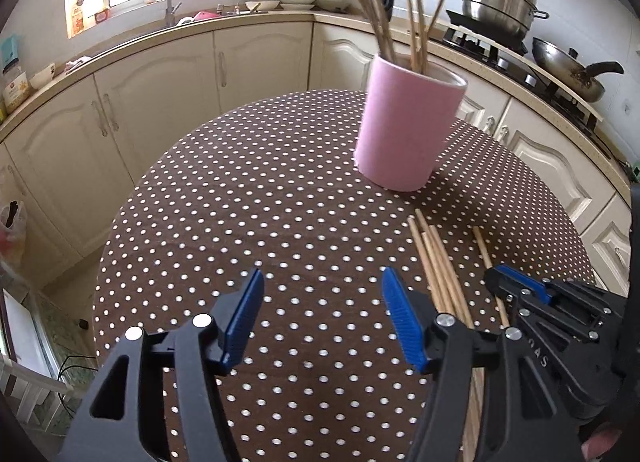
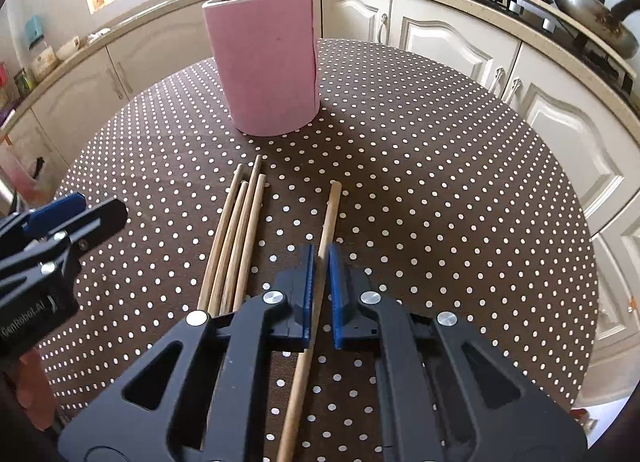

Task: Organize utensils
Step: 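Close the right gripper on a wooden chopstick, then close the left gripper on another wooden chopstick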

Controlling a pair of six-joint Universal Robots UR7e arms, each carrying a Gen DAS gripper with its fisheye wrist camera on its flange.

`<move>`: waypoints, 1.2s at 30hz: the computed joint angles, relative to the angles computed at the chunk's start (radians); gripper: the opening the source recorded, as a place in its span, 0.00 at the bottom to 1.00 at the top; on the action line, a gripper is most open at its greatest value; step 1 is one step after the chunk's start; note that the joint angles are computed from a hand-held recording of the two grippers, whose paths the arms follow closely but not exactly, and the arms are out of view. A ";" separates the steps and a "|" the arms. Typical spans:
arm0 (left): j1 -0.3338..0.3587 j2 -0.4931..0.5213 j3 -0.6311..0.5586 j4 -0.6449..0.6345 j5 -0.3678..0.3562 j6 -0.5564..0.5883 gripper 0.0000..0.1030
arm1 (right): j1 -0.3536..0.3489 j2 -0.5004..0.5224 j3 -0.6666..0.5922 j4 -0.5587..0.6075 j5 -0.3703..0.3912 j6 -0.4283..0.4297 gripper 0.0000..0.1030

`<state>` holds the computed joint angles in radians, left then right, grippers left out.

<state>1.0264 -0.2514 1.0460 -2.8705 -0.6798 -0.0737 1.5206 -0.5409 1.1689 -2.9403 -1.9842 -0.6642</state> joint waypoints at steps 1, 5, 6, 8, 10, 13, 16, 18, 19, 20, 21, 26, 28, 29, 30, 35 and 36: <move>-0.001 0.001 -0.001 0.001 -0.004 0.004 0.60 | -0.002 -0.002 -0.001 0.006 0.008 0.004 0.07; -0.010 0.019 -0.030 0.042 -0.033 0.021 0.62 | -0.015 -0.016 -0.001 0.040 0.053 0.037 0.07; -0.010 0.022 -0.035 0.051 -0.040 0.023 0.62 | -0.017 -0.014 -0.009 0.051 0.062 0.044 0.07; -0.013 0.037 -0.061 0.084 -0.044 0.025 0.62 | -0.024 -0.019 -0.014 0.072 0.084 0.056 0.07; -0.015 0.052 -0.088 0.121 -0.046 0.020 0.62 | -0.032 -0.025 -0.018 0.094 0.112 0.064 0.08; -0.017 0.076 -0.131 0.162 -0.041 0.016 0.62 | -0.044 -0.038 -0.013 0.120 0.152 0.084 0.08; -0.017 0.105 -0.186 0.229 -0.024 -0.006 0.62 | -0.054 -0.050 -0.007 0.140 0.186 0.105 0.08; -0.016 0.121 -0.219 0.270 -0.019 -0.022 0.62 | -0.059 -0.055 -0.005 0.150 0.202 0.114 0.08; -0.015 0.127 -0.233 0.292 -0.021 -0.027 0.62 | -0.061 -0.057 -0.003 0.153 0.209 0.119 0.08; -0.014 0.134 -0.247 0.310 -0.022 -0.030 0.62 | -0.063 -0.058 -0.003 0.159 0.216 0.123 0.08; -0.013 0.145 -0.268 0.339 -0.013 -0.039 0.62 | -0.066 -0.062 -0.002 0.166 0.226 0.130 0.08; -0.014 0.177 -0.328 0.391 0.014 -0.063 0.62 | -0.075 -0.068 -0.007 0.192 0.257 0.148 0.08; -0.010 0.186 -0.353 0.426 0.019 -0.089 0.67 | -0.076 -0.069 -0.007 0.194 0.260 0.150 0.08; -0.008 0.195 -0.378 0.467 0.024 -0.115 0.68 | -0.076 -0.068 -0.011 0.198 0.261 0.150 0.08; -0.008 0.207 -0.400 0.485 0.039 -0.125 0.69 | -0.077 -0.068 -0.013 0.201 0.262 0.150 0.08; -0.009 0.251 -0.468 0.453 0.049 -0.095 0.24 | -0.079 -0.069 -0.016 0.208 0.268 0.155 0.07; -0.008 0.251 -0.465 0.432 0.049 -0.087 0.09 | -0.078 -0.069 -0.016 0.207 0.266 0.154 0.07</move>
